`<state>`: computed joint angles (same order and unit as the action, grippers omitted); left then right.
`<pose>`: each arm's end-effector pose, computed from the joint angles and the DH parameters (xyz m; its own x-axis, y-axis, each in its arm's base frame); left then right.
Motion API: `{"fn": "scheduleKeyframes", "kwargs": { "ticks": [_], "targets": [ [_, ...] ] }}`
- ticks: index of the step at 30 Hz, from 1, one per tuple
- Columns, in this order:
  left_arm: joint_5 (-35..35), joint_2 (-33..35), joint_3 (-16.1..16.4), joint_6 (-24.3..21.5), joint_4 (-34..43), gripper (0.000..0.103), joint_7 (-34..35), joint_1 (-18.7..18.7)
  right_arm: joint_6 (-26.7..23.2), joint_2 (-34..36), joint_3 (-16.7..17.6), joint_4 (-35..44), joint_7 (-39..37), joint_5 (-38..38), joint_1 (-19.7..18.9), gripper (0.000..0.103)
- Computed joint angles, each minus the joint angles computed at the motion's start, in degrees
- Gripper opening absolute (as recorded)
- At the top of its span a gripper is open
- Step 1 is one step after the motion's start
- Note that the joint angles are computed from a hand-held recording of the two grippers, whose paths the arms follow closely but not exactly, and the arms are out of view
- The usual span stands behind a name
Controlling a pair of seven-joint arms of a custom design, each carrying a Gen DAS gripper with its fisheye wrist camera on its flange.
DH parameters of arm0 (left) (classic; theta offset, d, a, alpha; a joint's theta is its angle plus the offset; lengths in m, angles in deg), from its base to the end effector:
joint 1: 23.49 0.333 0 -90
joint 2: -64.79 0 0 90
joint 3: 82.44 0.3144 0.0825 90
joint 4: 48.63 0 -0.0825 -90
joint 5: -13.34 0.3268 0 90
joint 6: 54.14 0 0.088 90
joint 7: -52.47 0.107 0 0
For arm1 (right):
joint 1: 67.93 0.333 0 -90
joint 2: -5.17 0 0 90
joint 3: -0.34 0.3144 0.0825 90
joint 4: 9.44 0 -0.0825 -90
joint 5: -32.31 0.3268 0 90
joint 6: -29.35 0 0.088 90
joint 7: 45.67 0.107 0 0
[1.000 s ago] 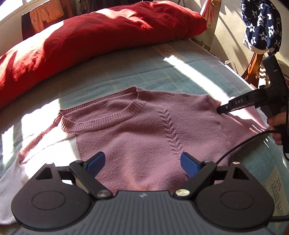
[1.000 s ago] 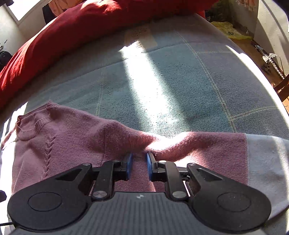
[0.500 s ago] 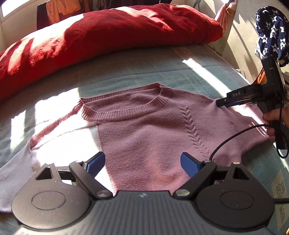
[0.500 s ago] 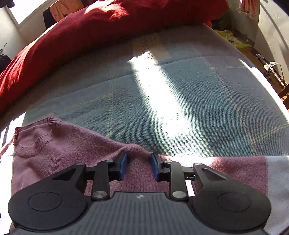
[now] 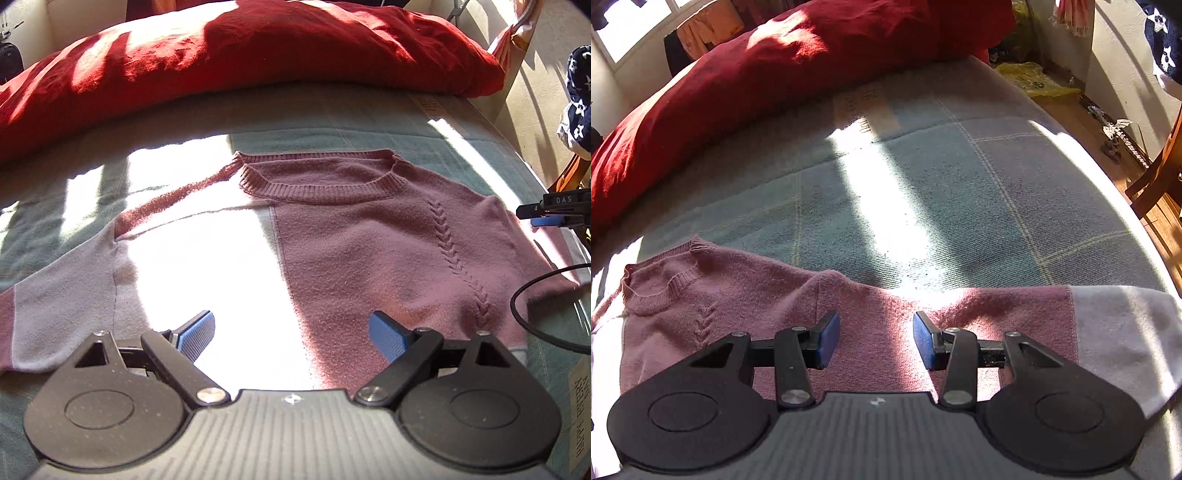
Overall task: Fold clothes
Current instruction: 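Release the sleeve and move the right gripper toward the sweater collar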
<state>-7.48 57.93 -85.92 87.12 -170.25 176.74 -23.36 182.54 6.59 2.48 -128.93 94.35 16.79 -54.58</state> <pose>0.5013 -0.0300 0.5363 -0.4221 -0.9059 0.0349 -0.7871 0.3472 -0.5099 0.5221 0.1529 0.5038 -0.3127 -0.9187 -0.2411 -0.7710 0.3938 -0.5006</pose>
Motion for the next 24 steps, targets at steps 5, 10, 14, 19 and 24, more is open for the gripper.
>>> {"fn": "scheduleKeyframes", "kwargs": {
  "ticks": [5, 10, 14, 19, 24],
  "targets": [
    [-0.93, 1.34, 0.80, -0.44, 1.95, 0.090, -0.45, 1.12, 2.34, 7.27, 1.67, 9.65, -15.79, 7.43, 1.29, 0.048],
    [-1.32, 2.95, 1.10, -0.36, 3.25, 0.090, 1.34, 2.39, -5.41, 21.85, 3.28, 28.95, -35.75, 11.26, 1.44, 0.048],
    [-0.55, 4.74, 1.17, -1.31, 4.58, 0.090, 1.07, 3.70, -16.70, 29.10, 3.71, 40.96, -46.99, 14.20, 1.89, 0.050],
    [-0.89, 7.52, 0.63, -2.17, 7.10, 0.090, 1.60, 4.78, -22.30, 30.40, -0.43, 46.30, -49.60, 9.68, 6.48, 0.011],
    [-3.84, 12.34, -0.86, -2.33, 12.60, 0.090, 7.05, 5.55, -23.94, 32.75, -5.48, 50.81, -38.46, 3.14, 9.82, 0.004]
  ]
}}
